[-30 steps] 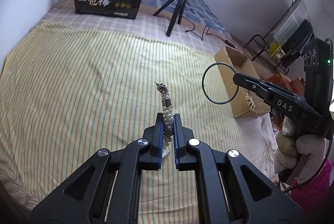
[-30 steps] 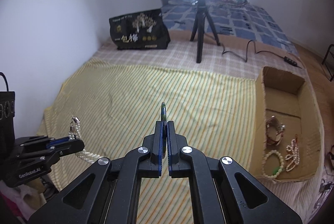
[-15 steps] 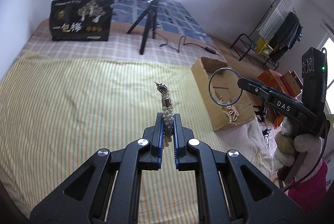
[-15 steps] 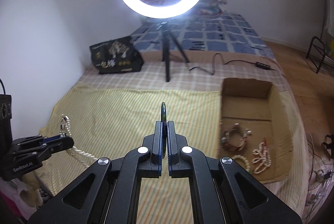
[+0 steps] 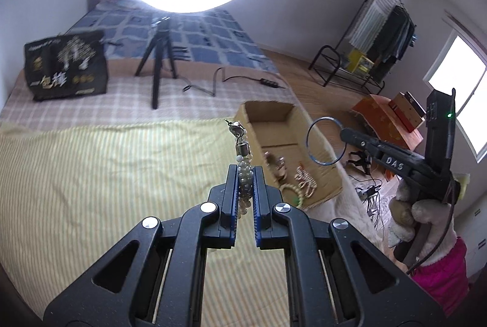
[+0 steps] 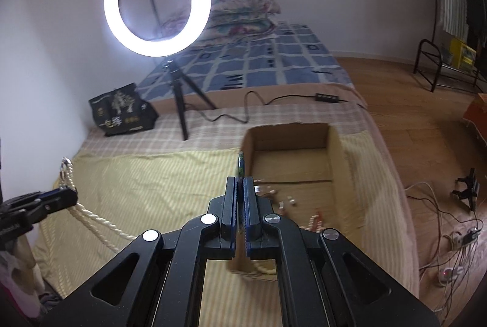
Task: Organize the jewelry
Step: 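Carry the pearl necklace with the left tool while the right tool carries the bangle to the box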
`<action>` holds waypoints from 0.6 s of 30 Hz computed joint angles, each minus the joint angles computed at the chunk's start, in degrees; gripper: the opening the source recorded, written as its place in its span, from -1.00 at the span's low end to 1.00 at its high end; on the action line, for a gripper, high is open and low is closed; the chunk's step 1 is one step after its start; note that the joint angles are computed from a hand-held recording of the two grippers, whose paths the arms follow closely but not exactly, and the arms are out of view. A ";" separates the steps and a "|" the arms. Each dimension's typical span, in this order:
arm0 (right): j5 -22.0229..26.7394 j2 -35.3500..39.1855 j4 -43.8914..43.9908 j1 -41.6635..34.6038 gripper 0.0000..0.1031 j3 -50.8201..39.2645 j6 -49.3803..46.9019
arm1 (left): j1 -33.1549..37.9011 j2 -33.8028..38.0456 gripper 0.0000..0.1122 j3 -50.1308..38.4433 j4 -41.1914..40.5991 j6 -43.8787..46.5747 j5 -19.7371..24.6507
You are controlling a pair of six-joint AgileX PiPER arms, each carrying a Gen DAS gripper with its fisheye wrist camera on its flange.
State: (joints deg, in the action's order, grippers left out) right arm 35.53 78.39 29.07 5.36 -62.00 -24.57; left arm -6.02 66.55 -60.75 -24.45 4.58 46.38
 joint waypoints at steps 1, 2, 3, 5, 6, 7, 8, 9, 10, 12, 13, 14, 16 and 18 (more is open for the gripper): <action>0.11 0.28 0.48 -0.89 -0.95 -0.22 -0.87 | -1.07 0.88 -0.89 -1.00 0.47 -0.59 -0.47; 0.27 0.45 0.87 -1.51 -0.95 -0.39 -1.53 | -2.21 1.91 -0.89 -2.18 1.01 -1.31 -0.95; 0.39 0.78 1.28 -2.27 -0.95 -0.64 -2.36 | -3.28 3.03 -0.89 -3.45 1.56 -1.99 -1.36; 0.48 1.29 1.59 -3.21 -0.95 -1.03 -3.32 | -4.82 4.84 -0.89 -5.44 2.35 -2.94 -2.15; 0.49 1.73 1.83 -3.78 -0.95 -1.35 -3.86 | -5.56 5.80 -0.89 -6.53 2.75 -3.45 -2.42; 0.55 2.02 2.26 -4.32 -0.95 -1.52 -4.50 | -6.35 7.07 -0.89 -8.03 3.12 -3.80 -2.72; 0.58 2.28 2.55 -4.65 -0.95 -1.67 -4.92 | -7.00 8.08 -0.89 -9.27 3.50 -4.15 -2.93; 0.59 2.74 2.99 -5.23 -0.95 -1.91 -5.62 | -7.60 8.95 -0.89 -10.44 3.84 -4.47 -3.06; 0.48 3.32 3.42 -5.65 -0.95 -2.12 -6.26 | -8.35 10.25 -0.89 -12.17 4.27 -4.87 -3.30; 0.56 4.10 3.92 -6.47 -0.95 -2.55 -7.20 | -9.24 12.31 -0.89 -14.80 4.68 -5.07 -3.73; 0.40 4.70 4.10 -6.87 -0.95 -2.78 -7.61 | -9.62 13.34 -0.89 -16.32 5.08 -5.30 -3.66; 0.30 4.89 4.01 -6.95 -0.95 -2.84 -7.52 | -10.24 14.71 -0.89 -18.17 5.74 -5.71 -3.74; 0.22 5.89 4.73 -7.84 -0.95 -3.14 -8.45 | -11.10 16.91 -0.89 -20.97 6.59 -6.29 -3.97; 0.04 7.03 5.55 -8.76 -0.95 -3.32 -9.47 | -11.69 19.37 -0.89 -23.80 6.80 -6.44 -3.98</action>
State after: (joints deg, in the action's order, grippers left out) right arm 35.57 85.42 34.63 -3.40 -65.32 -34.04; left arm -17.71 85.92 -84.56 -17.66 -1.86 42.40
